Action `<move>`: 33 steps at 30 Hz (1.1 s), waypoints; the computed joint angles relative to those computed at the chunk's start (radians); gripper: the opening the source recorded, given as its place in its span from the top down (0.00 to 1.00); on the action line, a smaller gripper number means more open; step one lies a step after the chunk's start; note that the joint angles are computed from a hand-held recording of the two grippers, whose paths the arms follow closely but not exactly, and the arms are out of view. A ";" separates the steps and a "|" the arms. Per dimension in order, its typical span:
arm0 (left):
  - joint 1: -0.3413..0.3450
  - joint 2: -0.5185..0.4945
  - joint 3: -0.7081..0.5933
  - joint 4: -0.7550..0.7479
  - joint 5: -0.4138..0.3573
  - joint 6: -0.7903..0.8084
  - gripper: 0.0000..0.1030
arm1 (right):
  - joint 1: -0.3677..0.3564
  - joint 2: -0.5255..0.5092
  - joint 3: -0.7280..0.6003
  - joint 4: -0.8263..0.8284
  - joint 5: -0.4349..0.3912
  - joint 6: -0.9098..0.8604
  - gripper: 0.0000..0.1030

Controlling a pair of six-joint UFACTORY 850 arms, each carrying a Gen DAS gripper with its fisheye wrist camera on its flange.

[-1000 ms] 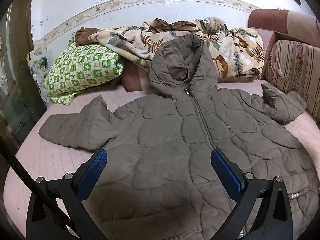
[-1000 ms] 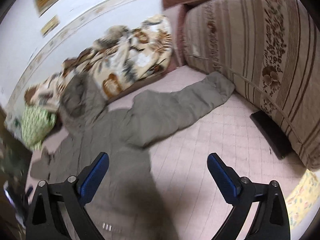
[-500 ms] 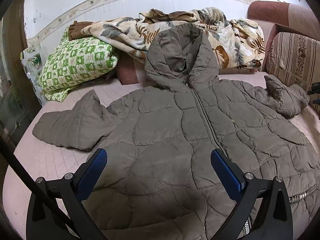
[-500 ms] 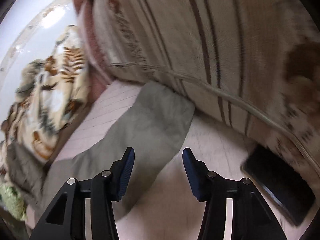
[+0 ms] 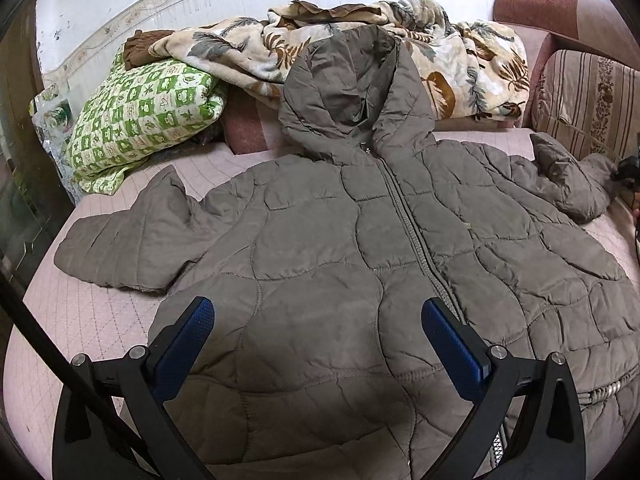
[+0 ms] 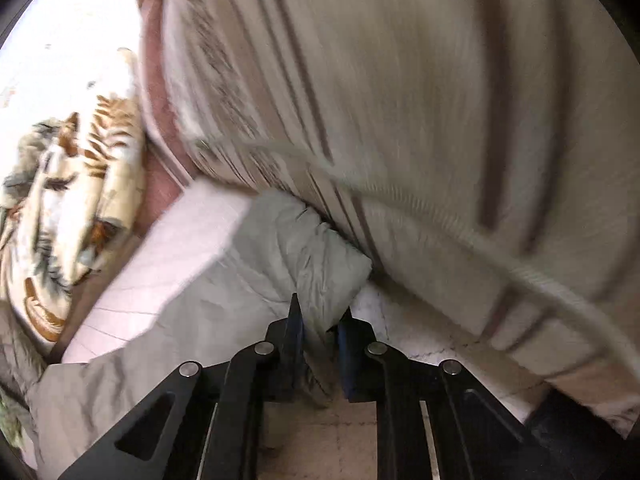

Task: Fold large clothes
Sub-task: 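Grasp the jacket sleeve cuff with the right gripper and lift it, then fold the held sleeve across the jacket front with the right gripper, release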

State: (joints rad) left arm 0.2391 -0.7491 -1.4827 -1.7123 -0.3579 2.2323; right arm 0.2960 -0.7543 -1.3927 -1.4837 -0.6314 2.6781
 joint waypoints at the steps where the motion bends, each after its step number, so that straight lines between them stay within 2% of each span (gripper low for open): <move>1: 0.001 0.003 0.005 -0.016 -0.002 0.014 0.00 | 0.012 0.016 0.008 0.004 -0.030 -0.009 0.87; 5: 0.011 0.019 0.019 -0.050 -0.019 0.040 0.00 | 0.061 0.084 0.032 0.065 -0.165 -0.069 0.87; 7: 0.016 0.027 0.025 -0.069 -0.027 0.053 0.00 | 0.091 0.132 0.045 0.093 -0.260 -0.120 0.87; 10: 0.023 0.037 0.031 -0.084 -0.036 0.057 0.00 | 0.127 0.193 0.057 0.119 -0.341 -0.178 0.87; 15: 0.041 0.046 0.030 -0.088 -0.052 0.038 0.00 | 0.192 0.239 0.020 0.102 -0.412 -0.254 0.87; 19: 0.053 0.045 0.020 -0.072 -0.056 0.007 0.00 | 0.254 0.230 -0.063 0.067 -0.432 -0.323 0.87; 24: 0.074 0.045 0.014 -0.065 -0.069 -0.012 0.00 | 0.314 0.142 -0.272 0.051 -0.439 -0.475 0.87; 33: 0.123 0.038 -0.022 -0.056 -0.097 -0.075 0.00 | 0.386 -0.077 -0.683 0.109 -0.390 -0.756 0.87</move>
State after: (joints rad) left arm 0.3621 -0.7116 -1.5044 -1.7686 -0.4545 2.1572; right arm 0.6822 -0.8310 -2.0756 -1.3743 -1.0214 1.9224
